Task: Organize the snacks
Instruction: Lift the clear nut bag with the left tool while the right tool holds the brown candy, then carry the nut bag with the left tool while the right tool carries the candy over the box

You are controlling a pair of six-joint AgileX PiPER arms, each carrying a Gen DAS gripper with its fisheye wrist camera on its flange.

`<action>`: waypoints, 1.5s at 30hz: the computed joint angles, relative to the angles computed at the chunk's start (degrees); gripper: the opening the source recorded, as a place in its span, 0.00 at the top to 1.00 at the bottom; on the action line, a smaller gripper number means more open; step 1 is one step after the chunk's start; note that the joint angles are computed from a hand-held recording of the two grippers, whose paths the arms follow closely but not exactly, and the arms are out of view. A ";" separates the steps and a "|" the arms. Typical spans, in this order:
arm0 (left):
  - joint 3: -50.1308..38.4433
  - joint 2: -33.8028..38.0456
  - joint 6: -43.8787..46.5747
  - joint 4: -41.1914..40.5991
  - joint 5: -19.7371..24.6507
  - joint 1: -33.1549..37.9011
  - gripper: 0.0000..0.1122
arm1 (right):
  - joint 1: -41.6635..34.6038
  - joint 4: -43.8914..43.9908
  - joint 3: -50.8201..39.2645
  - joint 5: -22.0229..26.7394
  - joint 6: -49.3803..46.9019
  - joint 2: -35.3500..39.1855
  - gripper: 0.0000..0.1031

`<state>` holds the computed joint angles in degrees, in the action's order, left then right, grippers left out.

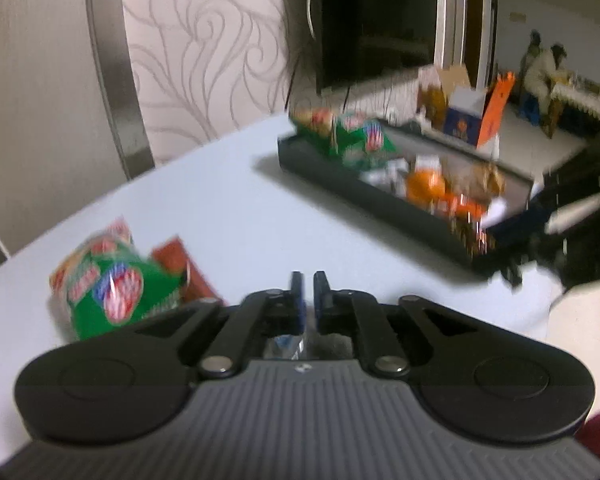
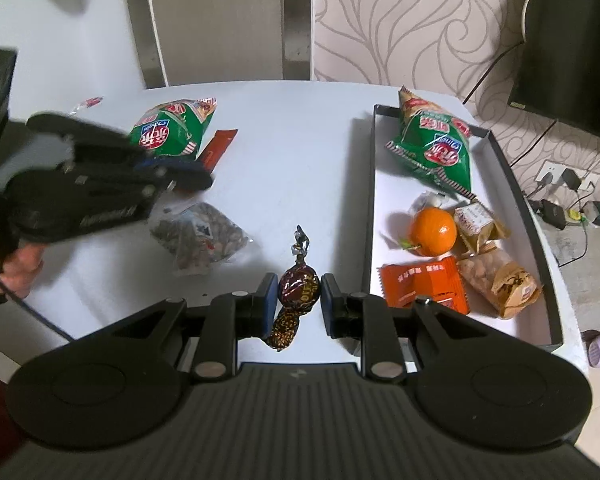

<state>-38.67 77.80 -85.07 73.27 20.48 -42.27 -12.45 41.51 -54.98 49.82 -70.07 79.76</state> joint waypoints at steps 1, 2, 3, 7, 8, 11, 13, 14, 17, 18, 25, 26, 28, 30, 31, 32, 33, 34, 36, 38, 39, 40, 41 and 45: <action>0.34 0.61 -1.27 0.57 1.78 -0.94 0.65 | 0.03 -0.02 -0.05 0.11 -0.10 0.39 0.74; 0.53 1.42 -3.55 1.74 3.74 -1.85 0.44 | 0.21 -0.03 -0.01 0.18 -0.09 0.67 0.74; 0.82 2.01 -6.80 3.57 5.20 -2.49 0.36 | 0.40 -0.14 -0.08 0.35 -0.07 0.97 0.74; 0.44 3.59 -5.68 0.45 3.80 -1.98 0.35 | 1.36 -0.41 -0.63 0.92 -0.24 1.83 0.74; 0.54 3.93 -4.00 -0.59 2.53 -1.74 0.33 | 1.62 -0.58 -0.86 0.96 -0.08 2.04 0.74; 0.48 5.51 -2.20 -2.79 -0.88 -0.78 0.33 | 1.93 -0.75 -1.33 1.09 0.08 2.58 0.74; 0.99 5.96 -6.98 1.66 -2.50 -0.54 0.45 | 2.03 -0.75 -1.57 0.99 0.14 2.81 0.74; 0.87 6.03 -8.42 3.17 -3.05 -0.62 0.65 | 2.03 -0.78 -1.68 0.97 0.21 2.87 0.74; -0.77 7.15 -8.57 3.04 -0.01 -2.93 0.67 | 1.82 -0.81 -2.03 0.88 0.19 3.19 0.74; -0.98 7.29 -8.65 3.23 -0.24 -2.69 0.68 | 1.85 -0.86 -2.08 0.75 0.18 3.23 0.74; -1.81 5.95 -7.43 2.25 -1.20 -1.10 0.71 | 1.43 -0.25 -1.80 0.69 0.04 2.53 0.74; -2.09 5.83 -6.84 1.82 -1.50 -0.80 0.72 | 1.28 -0.11 -1.93 0.76 0.05 2.40 0.74; -2.81 5.84 -5.89 1.10 -1.53 -0.43 0.72 | 1.12 0.07 -1.95 0.98 0.05 1.93 0.74; -3.44 5.93 -5.83 0.97 -1.29 -0.47 0.72 | 1.01 0.06 -2.15 1.18 0.12 1.65 0.74; -3.85 5.91 -5.44 0.73 -1.26 -0.37 0.72 | 0.87 0.23 -2.21 1.36 0.03 1.55 0.74; -4.25 5.93 -4.96 0.42 -1.38 -0.26 0.72 | 0.71 0.33 -2.27 1.53 -0.10 1.38 0.74; -4.60 5.96 -4.84 0.50 -1.19 -0.33 0.72 | 0.48 0.51 -2.32 1.69 -0.34 1.21 0.74; -5.04 6.06 -4.63 0.58 -0.95 -0.43 0.72 | 0.22 0.66 -2.46 2.02 -0.49 1.10 0.74; -6.01 6.33 -3.84 0.24 -0.74 -0.51 0.72 | -0.03 0.91 -2.80 2.38 -0.70 0.96 0.74; -6.80 6.48 -3.47 0.16 -0.30 -0.80 0.72 | -0.49 1.19 -3.15 2.97 -1.02 0.76 0.74; -7.41 6.74 -3.01 -0.17 -0.05 -0.93 0.72 | -0.78 1.34 -3.31 3.24 -1.16 0.61 0.74; -7.92 7.03 -2.95 -0.10 0.17 -1.04 0.72 | -1.15 1.56 -3.43 3.44 -1.43 0.47 0.74; -8.55 7.41 -2.75 -0.14 0.37 -1.17 0.72 | -1.59 1.60 -3.84 3.96 -1.58 0.58 0.74; -10.87 8.52 -1.35 -1.24 1.20 -1.98 0.72 | -3.51 2.40 -4.86 5.31 -2.79 0.83 0.74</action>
